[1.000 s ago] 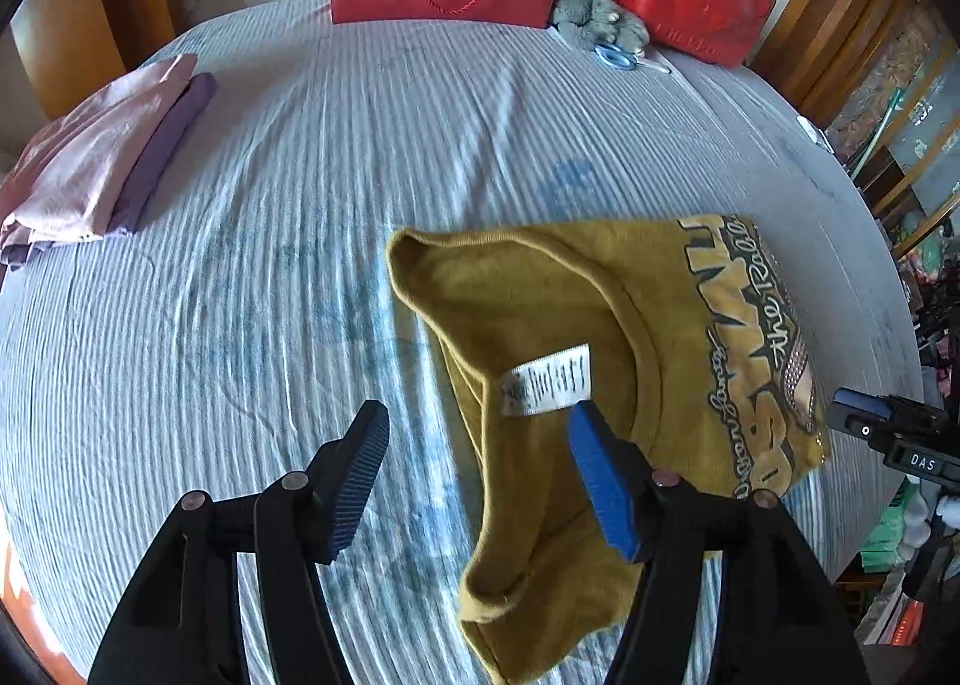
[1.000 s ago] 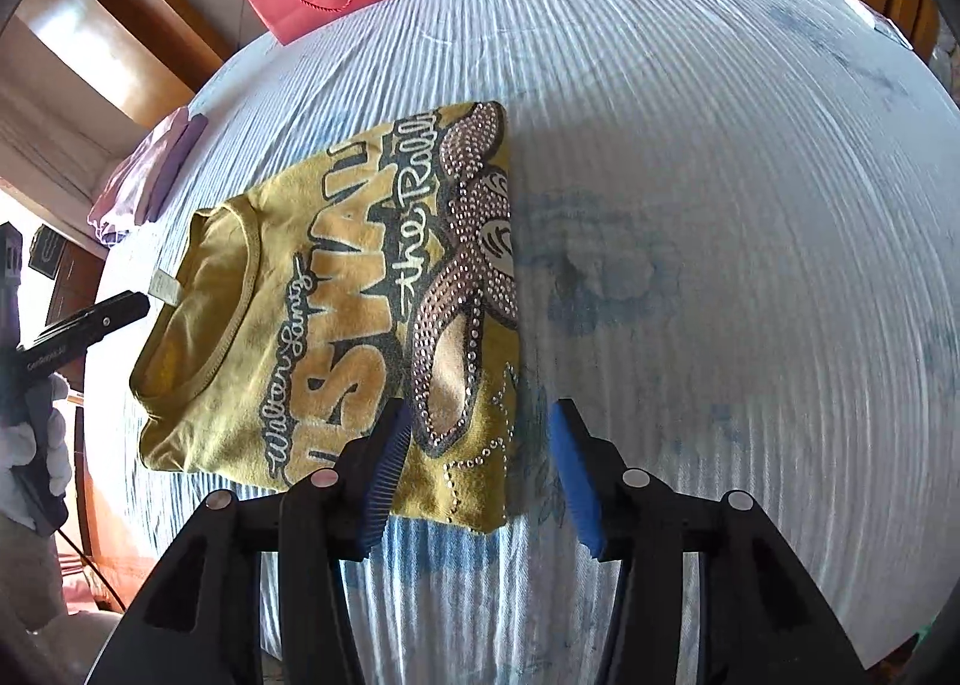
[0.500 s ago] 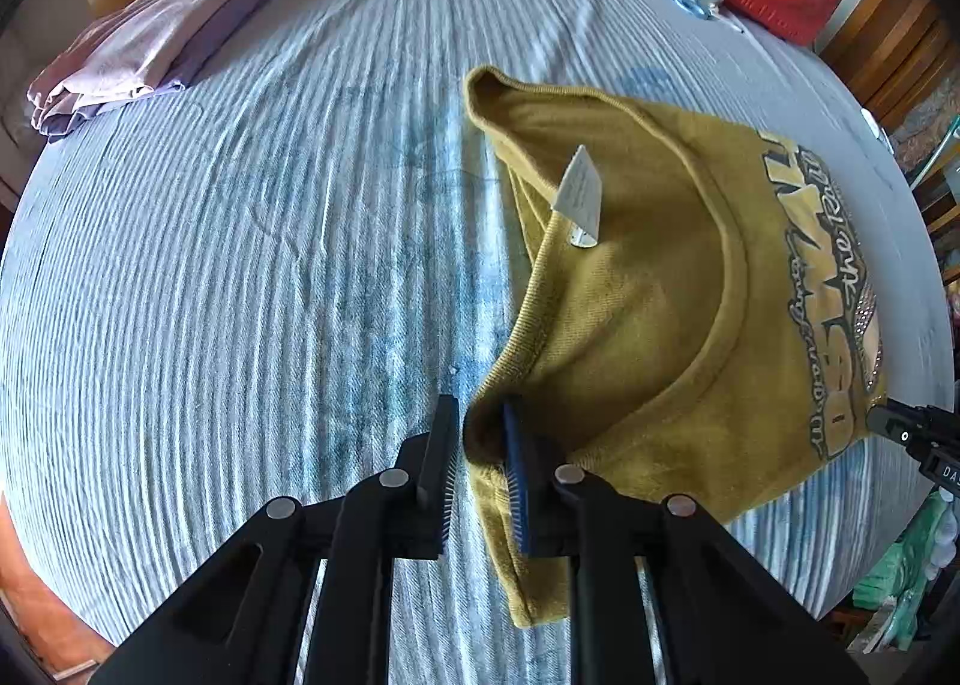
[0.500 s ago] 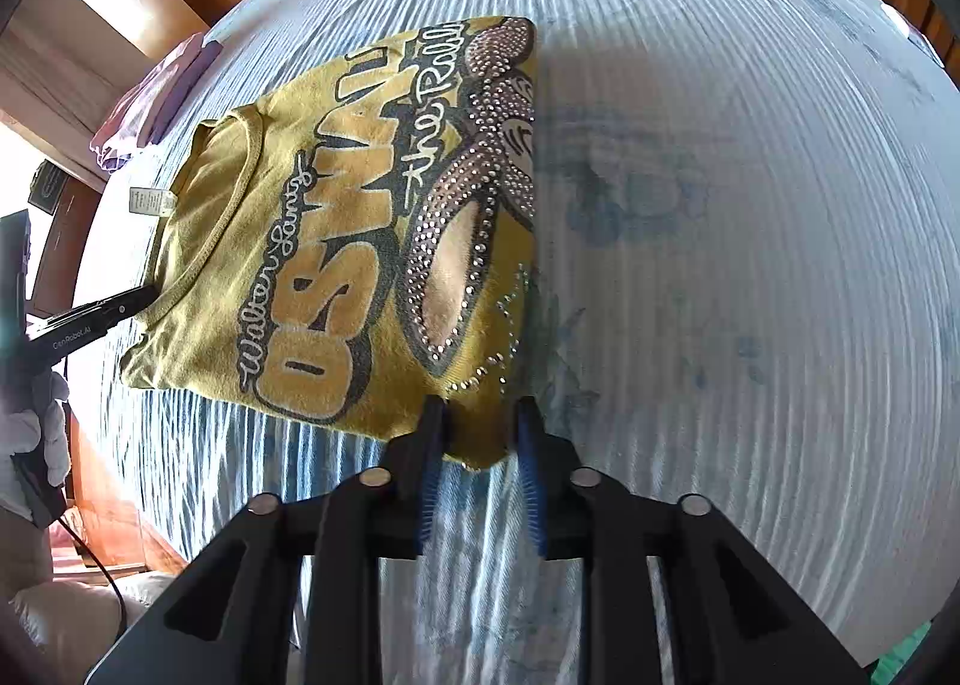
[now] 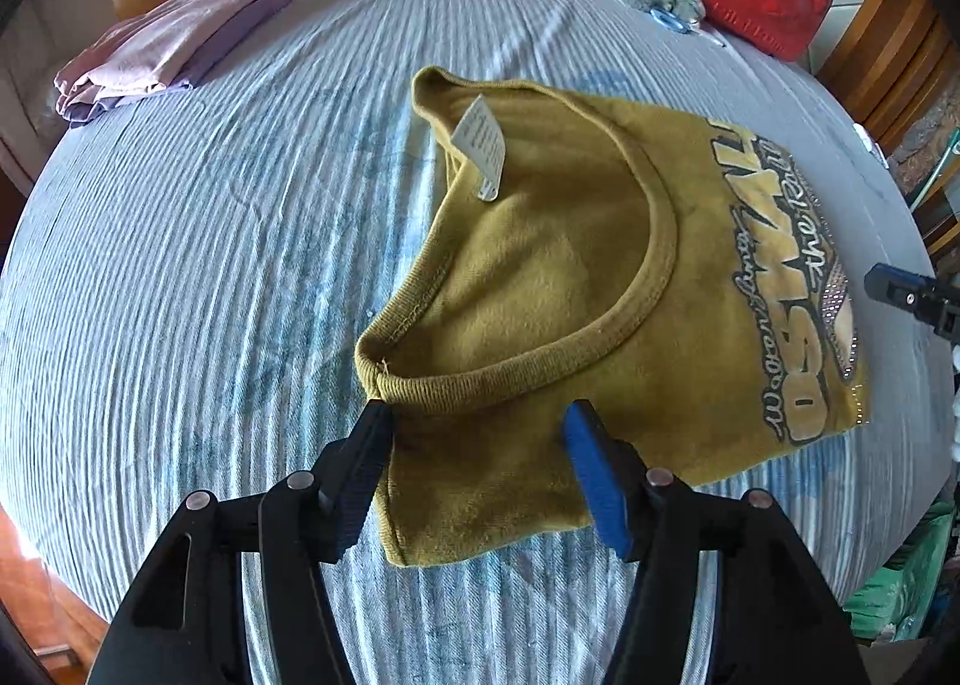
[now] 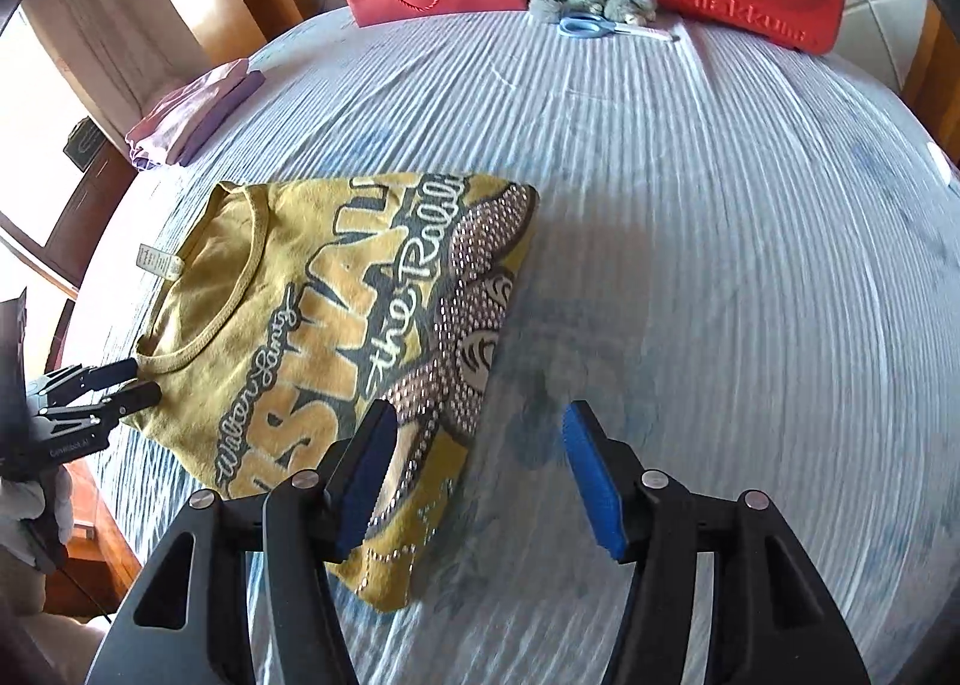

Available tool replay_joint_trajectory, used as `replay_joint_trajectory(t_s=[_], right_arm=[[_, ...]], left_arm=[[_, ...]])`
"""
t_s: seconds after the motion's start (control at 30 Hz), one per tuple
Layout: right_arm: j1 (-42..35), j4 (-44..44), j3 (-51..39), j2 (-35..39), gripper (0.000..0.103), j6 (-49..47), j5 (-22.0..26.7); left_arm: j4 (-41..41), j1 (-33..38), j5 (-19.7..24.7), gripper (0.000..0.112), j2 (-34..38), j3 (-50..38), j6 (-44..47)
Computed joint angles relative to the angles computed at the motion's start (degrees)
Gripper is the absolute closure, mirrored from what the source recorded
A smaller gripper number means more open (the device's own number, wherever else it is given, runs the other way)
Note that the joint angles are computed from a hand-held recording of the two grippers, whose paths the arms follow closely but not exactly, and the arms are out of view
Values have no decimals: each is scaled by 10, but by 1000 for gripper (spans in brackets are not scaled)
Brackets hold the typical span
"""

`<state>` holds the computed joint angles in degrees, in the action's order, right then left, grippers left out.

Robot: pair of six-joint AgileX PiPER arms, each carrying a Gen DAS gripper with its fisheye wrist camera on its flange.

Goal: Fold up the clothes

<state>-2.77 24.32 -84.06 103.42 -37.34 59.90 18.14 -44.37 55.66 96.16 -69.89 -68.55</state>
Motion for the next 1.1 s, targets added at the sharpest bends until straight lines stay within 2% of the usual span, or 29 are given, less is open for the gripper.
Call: replay_joint_trajectory(t_s=[0.23, 0.43, 0.5, 0.63, 0.9, 0.93, 0.97, 1.0, 1.07, 1.1], right_arm=[[26, -17, -139, 104, 43, -3, 25], [43, -24, -220, 165, 40, 5, 45], [45, -23, -232, 177, 40, 7, 49], [48, -18, -250, 196, 40, 1, 58], [57, -11, -256, 207, 40, -13, 54], [60, -14, -253, 205, 42, -15, 50], [63, -16, -250, 204, 55, -18, 46], [67, -20, -237, 195, 58, -25, 36], [75, -27, -214, 180, 77, -37, 17], [78, -31, -209, 176, 80, -40, 15]], left_arm=[[5, -1, 16, 38, 47, -48, -23], [15, 7, 12, 29, 76, -75, -16], [10, 12, 16, 28, 82, -84, -10], [-21, 22, 7, 41, 101, -123, 23], [-12, 36, 15, 41, 114, -139, 25], [-20, 36, 23, 41, 125, -157, 42], [-27, 35, 34, 42, 137, -178, 58], [-28, 30, 55, 44, 156, -210, 71], [-33, 23, 71, 57, 183, -256, 94], [-44, 26, 65, 62, 181, -257, 100]])
